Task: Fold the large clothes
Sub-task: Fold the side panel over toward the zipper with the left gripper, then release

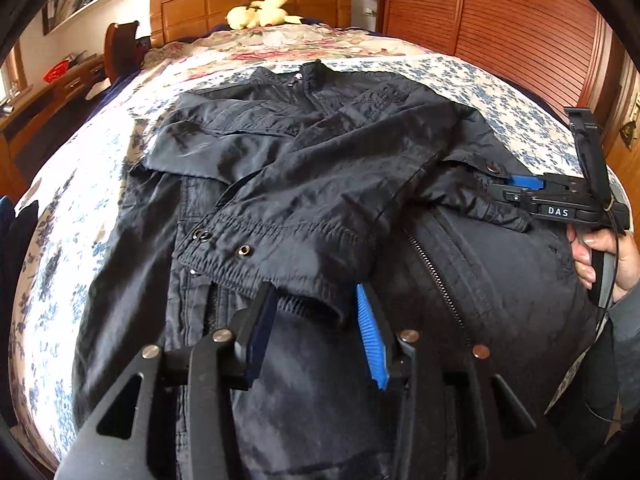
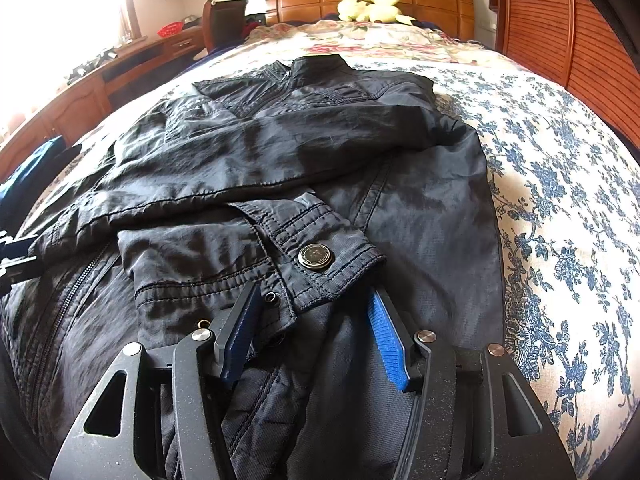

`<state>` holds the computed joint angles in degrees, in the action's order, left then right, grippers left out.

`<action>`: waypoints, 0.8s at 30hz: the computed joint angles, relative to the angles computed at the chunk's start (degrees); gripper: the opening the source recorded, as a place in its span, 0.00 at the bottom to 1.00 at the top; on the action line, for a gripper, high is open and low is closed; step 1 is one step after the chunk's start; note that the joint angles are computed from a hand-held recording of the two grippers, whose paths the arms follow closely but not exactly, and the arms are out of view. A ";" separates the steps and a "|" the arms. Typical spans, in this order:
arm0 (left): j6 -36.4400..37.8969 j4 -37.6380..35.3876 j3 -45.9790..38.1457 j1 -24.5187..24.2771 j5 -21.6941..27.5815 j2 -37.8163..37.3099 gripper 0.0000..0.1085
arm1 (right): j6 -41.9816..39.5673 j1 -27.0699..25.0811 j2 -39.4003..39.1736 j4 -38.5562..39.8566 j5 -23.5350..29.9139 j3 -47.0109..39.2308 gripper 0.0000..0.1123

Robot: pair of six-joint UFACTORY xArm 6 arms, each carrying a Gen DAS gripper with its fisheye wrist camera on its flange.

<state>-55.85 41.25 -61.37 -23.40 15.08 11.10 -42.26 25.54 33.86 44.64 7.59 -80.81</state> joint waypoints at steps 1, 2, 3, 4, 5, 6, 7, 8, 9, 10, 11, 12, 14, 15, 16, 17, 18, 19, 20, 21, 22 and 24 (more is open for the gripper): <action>-1.48 1.55 0.18 0.15 -0.35 -0.09 0.36 | 0.08 0.01 -0.03 -0.09 -0.09 0.08 0.50; -2.49 2.81 0.25 0.30 -0.68 -0.12 0.36 | 0.08 0.01 0.00 -0.06 -0.02 0.01 0.50; -3.05 3.54 0.35 0.38 -0.84 -0.18 0.36 | 0.07 0.00 -0.08 -0.08 -0.12 0.16 0.50; -3.82 4.61 0.26 0.47 -0.99 -0.08 0.35 | 0.13 -0.01 -0.13 -0.17 -0.18 0.25 0.50; -3.87 4.74 0.26 0.53 -1.20 0.00 0.32 | 0.16 -0.03 -0.15 -0.18 -0.16 0.27 0.51; -3.30 4.17 0.30 0.56 -1.65 0.14 0.24 | 0.15 0.03 -0.09 -0.13 -0.11 0.16 0.51; -2.28 3.06 0.41 0.61 -2.20 0.23 0.17 | 0.20 0.02 -0.13 -0.19 -0.16 0.24 0.51; -1.90 2.63 0.48 0.55 -2.71 0.25 0.11 | 0.25 0.02 -0.15 -0.26 -0.20 0.28 0.51; -1.87 2.67 0.43 0.42 -2.76 0.17 0.06 | 0.23 0.05 -0.08 -0.26 -0.15 0.17 0.51; -3.78 4.85 0.19 0.09 -2.05 -0.11 0.04 | 0.20 0.04 -0.05 -0.21 -0.12 0.13 0.51; -5.08 6.36 0.04 -0.16 -1.46 -0.39 0.04 | 0.14 -0.01 -0.10 -0.19 -0.13 0.20 0.51; -6.64 7.94 -0.09 -0.50 -0.84 -0.82 0.04 | 0.23 0.04 -0.03 -0.24 -0.10 0.11 0.51; -9.64 10.00 -0.17 -0.97 0.63 -1.74 0.04 | -0.03 -0.01 -0.09 0.06 0.01 0.14 0.51; -9.19 8.85 -0.06 -0.98 0.95 -2.09 0.04 | 0.31 0.06 -0.01 -0.25 -0.06 0.08 0.51; -9.29 8.14 0.19 -0.94 1.08 -2.60 0.04 | 0.27 0.05 -0.07 -0.21 -0.07 0.16 0.51; -10.26 8.77 0.42 -0.94 1.42 -3.14 0.04 | 0.20 0.03 -0.07 -0.14 -0.09 0.17 0.51; -11.71 10.09 0.63 -0.99 2.20 -3.90 0.04 | 0.24 0.05 -0.02 -0.16 -0.11 0.11 0.51; -12.50 10.70 0.87 -1.05 2.93 -4.57 0.05 | 0.06 0.04 -0.07 0.02 -0.15 0.18 0.51; -13.16 10.96 1.21 -1.04 3.57 -5.34 0.05 | 0.18 0.10 -0.03 -0.10 -0.21 0.16 0.51; -13.95 11.35 1.79 -0.88 3.75 -6.24 0.05 | 0.23 0.13 -0.02 -0.13 -0.21 0.13 0.51; -14.25 11.52 2.34 -0.73 3.99 -6.99 0.07 | -0.31 0.15 -0.10 0.47 -0.25 0.20 0.51; -13.42 10.75 3.53 -0.62 5.05 -8.60 0.10 | -1.81 0.05 -0.37 2.09 -0.22 0.46 0.51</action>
